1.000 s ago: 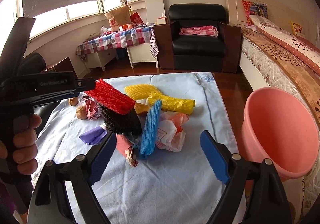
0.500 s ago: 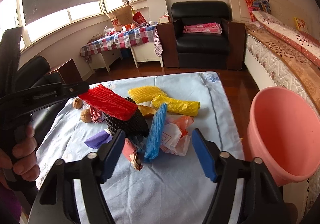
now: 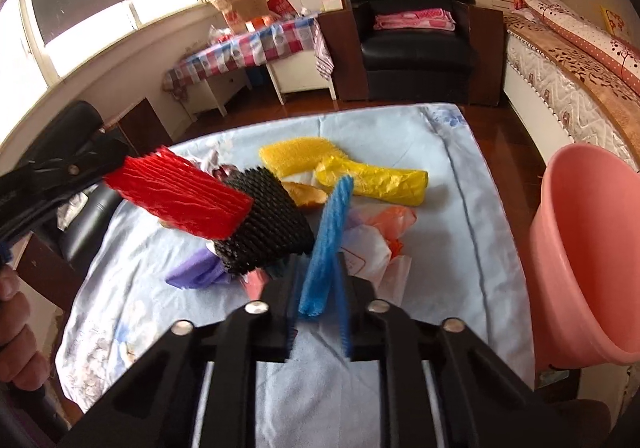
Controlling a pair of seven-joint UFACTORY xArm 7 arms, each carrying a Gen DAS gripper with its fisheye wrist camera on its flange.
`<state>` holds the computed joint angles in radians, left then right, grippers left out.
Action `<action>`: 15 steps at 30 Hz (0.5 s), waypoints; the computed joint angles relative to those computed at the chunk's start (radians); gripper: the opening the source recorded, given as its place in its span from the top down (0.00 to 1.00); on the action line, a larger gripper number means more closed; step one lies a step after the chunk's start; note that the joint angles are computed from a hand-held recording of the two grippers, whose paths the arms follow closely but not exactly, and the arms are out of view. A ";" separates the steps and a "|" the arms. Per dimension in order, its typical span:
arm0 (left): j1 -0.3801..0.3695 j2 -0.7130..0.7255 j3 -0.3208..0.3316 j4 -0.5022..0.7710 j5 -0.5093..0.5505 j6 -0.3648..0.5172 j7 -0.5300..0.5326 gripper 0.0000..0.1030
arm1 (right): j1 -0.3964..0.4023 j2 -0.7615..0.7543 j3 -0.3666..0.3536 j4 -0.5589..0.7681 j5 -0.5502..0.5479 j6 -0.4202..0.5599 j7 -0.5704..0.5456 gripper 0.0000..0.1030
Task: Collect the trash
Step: 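Grasp the red foam mesh with the left tool while the right tool grasps the blue foam mesh, then carry both meshes over the pink bucket and open both tools to drop them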
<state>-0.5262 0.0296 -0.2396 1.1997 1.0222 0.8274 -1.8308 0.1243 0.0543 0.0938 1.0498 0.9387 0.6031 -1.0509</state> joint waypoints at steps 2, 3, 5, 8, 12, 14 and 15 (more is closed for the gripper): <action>-0.001 -0.004 -0.001 -0.004 -0.003 0.003 -0.005 0.95 | -0.001 0.002 -0.001 0.004 -0.014 0.010 0.025 0.95; -0.001 -0.005 -0.002 -0.006 -0.004 0.005 -0.007 0.95 | -0.002 -0.002 -0.001 0.002 -0.013 0.008 0.030 0.95; -0.002 -0.007 -0.004 -0.007 -0.008 0.012 -0.010 0.95 | -0.001 -0.013 -0.002 -0.006 -0.010 -0.005 0.030 0.95; -0.005 -0.011 -0.009 -0.008 -0.012 0.026 -0.013 0.95 | -0.003 -0.030 -0.010 -0.010 0.009 0.001 0.031 0.95; -0.010 -0.015 -0.015 -0.003 -0.016 0.046 -0.016 0.95 | -0.001 -0.067 -0.021 -0.030 0.027 -0.013 0.024 0.95; -0.015 -0.017 -0.021 0.003 -0.014 0.061 -0.017 0.95 | 0.006 -0.095 -0.027 -0.049 0.038 -0.042 0.012 0.95; -0.016 -0.018 -0.022 0.006 -0.012 0.065 -0.016 0.95 | 0.010 -0.105 -0.031 -0.055 0.037 -0.055 0.012 0.95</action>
